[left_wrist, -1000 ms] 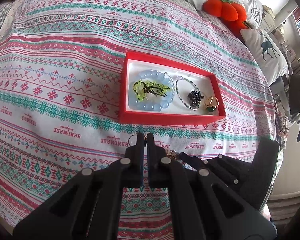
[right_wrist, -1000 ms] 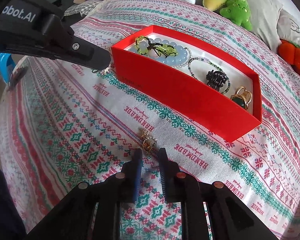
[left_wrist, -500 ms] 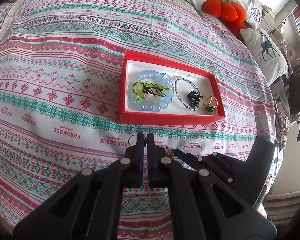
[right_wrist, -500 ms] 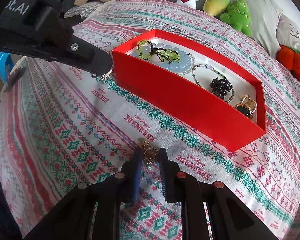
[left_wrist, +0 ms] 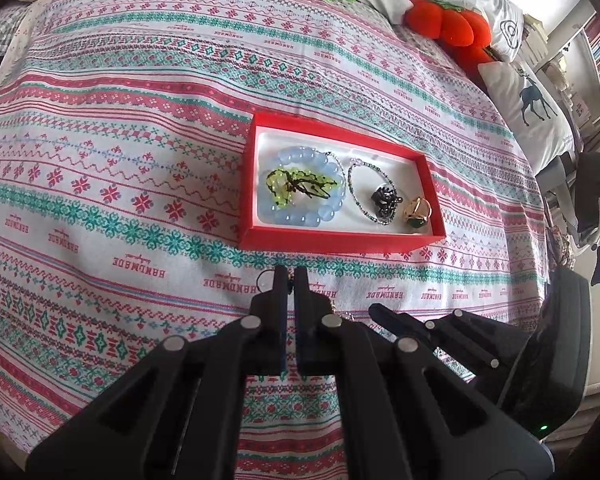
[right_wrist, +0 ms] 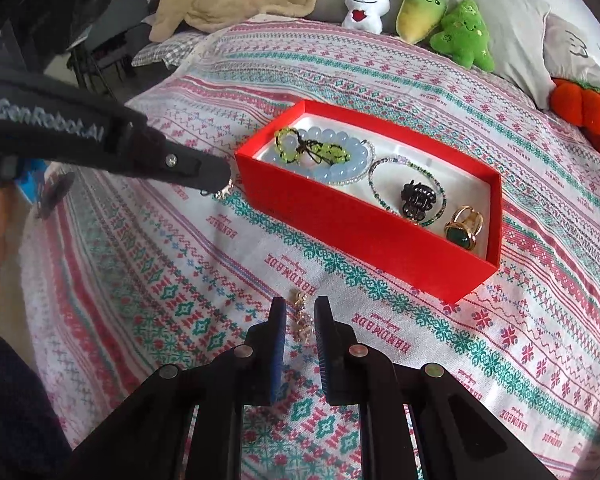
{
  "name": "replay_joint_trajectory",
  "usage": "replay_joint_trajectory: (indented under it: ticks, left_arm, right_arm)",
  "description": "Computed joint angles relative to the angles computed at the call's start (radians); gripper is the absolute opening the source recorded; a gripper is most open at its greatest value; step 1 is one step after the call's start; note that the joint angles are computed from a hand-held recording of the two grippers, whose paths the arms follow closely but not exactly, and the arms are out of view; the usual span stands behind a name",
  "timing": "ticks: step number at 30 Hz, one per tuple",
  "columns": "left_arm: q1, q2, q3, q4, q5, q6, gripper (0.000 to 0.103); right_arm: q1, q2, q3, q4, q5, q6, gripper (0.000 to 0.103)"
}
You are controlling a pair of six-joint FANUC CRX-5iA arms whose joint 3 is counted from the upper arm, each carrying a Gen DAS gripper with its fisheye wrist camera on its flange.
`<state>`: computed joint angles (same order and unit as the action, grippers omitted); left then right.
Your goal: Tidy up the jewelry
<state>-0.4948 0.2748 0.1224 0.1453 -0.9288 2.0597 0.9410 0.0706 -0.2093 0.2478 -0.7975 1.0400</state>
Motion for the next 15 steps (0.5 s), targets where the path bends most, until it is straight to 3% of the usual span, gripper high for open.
replay_joint_trajectory:
  ticks: [7,11,15]
  left_arm:
    - [0.001,-0.002,0.000,0.000,-0.002,0.002,0.003]
    - [-0.003,0.001,0.006,-0.001,-0.003,0.002,0.003]
    - [-0.004,0.008,0.014,-0.005,-0.010,0.006,0.003]
  right_arm:
    - [-0.044,-0.049,0.002,-0.098,0.033,0.024,0.014]
    - [-0.046,-0.048,0.004,-0.092,0.030,0.021,0.015]
    - [-0.032,0.004,0.045,-0.126,-0.035,0.108,0.021]
